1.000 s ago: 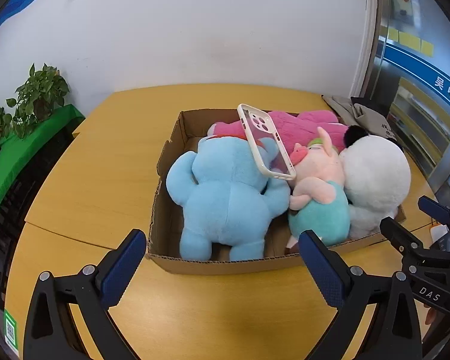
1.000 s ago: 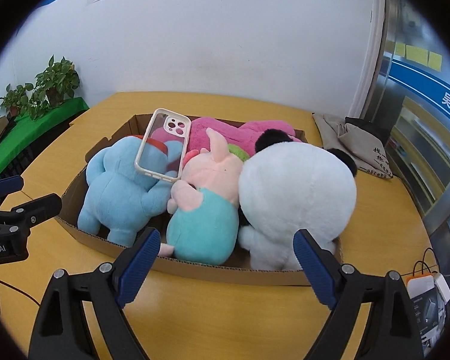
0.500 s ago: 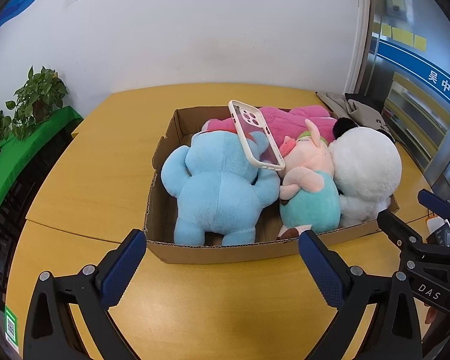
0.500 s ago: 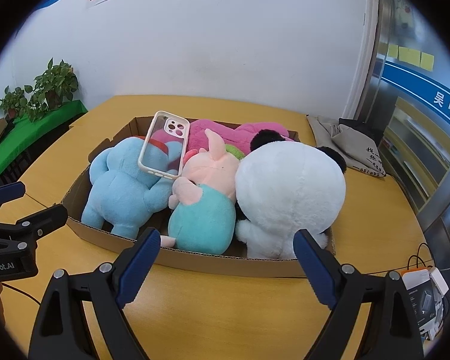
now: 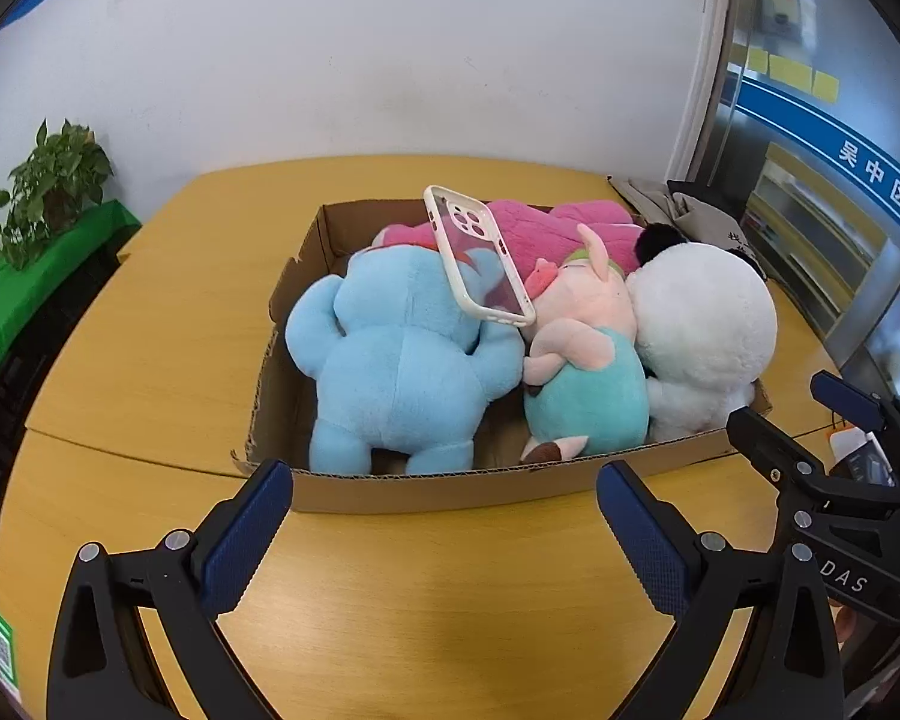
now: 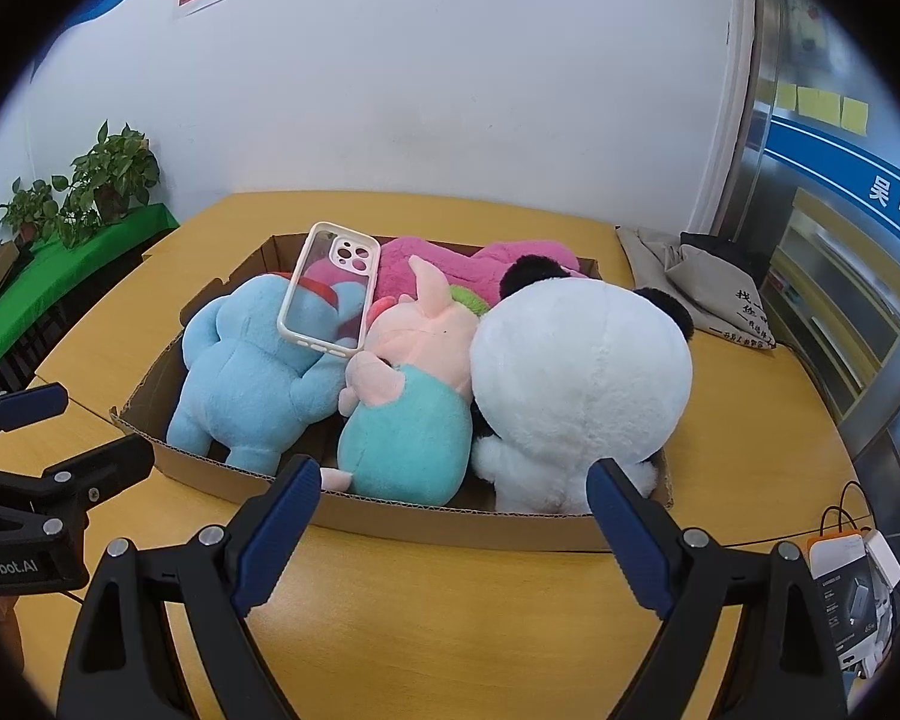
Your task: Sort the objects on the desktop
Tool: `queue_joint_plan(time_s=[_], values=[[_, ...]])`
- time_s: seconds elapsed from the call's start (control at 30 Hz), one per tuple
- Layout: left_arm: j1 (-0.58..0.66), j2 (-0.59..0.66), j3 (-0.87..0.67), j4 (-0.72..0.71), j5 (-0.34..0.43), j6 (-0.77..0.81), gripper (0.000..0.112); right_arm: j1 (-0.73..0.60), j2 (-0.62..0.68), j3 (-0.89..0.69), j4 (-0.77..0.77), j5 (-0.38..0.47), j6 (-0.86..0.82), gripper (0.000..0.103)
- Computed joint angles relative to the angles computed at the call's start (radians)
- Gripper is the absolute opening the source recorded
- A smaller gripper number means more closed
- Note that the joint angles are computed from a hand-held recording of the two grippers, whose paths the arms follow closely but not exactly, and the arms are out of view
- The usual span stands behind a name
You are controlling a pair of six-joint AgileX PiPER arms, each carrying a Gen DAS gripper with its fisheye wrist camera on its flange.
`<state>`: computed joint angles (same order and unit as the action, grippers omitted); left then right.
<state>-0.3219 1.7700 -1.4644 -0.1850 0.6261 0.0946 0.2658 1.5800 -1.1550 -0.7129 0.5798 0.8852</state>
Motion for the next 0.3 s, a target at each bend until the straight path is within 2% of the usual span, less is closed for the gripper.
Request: queue_joint_plan(time_s=[0.1,0.2,0.3], values=[[0.026,-0.006,0.014,-0.104,0.004,0.059,0.103,-0.007,-0.009,0.010,0.006,-0.006,-0.005,0.090],[0.024,-0.015,0.032,-0.062,-0.019,-0.001,0.103,-0.013,-0.016,0.018,0.011,-0.010,-0.012,0.090],[0.042,-0.017,0.047,-0.114,-0.033,0.036,0.103,-0.017,-0.019,0.023,0.017,-0.013,-0.019,0.090]])
